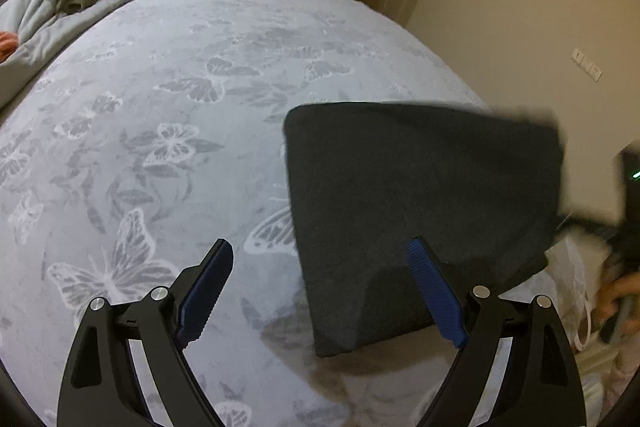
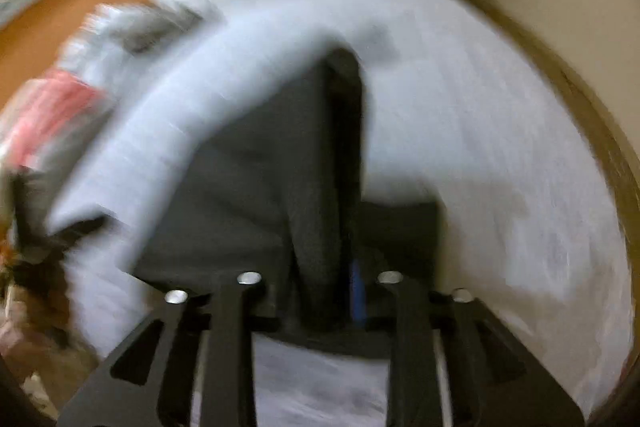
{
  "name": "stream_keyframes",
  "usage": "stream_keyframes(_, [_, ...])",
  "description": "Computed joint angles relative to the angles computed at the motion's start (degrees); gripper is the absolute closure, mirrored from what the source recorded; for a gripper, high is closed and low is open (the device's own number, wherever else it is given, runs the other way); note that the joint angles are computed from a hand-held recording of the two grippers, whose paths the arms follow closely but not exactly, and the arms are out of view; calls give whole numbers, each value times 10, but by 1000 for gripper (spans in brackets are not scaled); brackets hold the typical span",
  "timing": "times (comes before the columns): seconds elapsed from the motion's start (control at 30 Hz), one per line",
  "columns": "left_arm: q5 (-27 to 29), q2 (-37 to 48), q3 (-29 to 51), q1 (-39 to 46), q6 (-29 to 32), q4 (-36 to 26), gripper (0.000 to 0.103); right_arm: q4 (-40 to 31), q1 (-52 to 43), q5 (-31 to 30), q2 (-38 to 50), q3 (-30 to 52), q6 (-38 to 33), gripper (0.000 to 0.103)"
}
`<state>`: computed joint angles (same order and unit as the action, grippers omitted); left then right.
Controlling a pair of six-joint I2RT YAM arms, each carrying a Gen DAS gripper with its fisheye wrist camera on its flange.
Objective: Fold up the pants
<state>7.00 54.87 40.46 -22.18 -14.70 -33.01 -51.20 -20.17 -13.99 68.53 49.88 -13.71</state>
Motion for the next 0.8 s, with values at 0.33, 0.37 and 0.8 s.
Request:
stream_keyframes(0.33, [-62,26,-10,-63,-22,25,17,27,-61,-85,-33,16,21,47])
stream_keyframes(0.37, [-71,28,-12,-70,-21,27,17,46,-38,-73,-13,13,28,47])
stream_keyframes(0.8, [-141,30,-12,-105,-10,30,16,56,14,-63,-73,9,25,87])
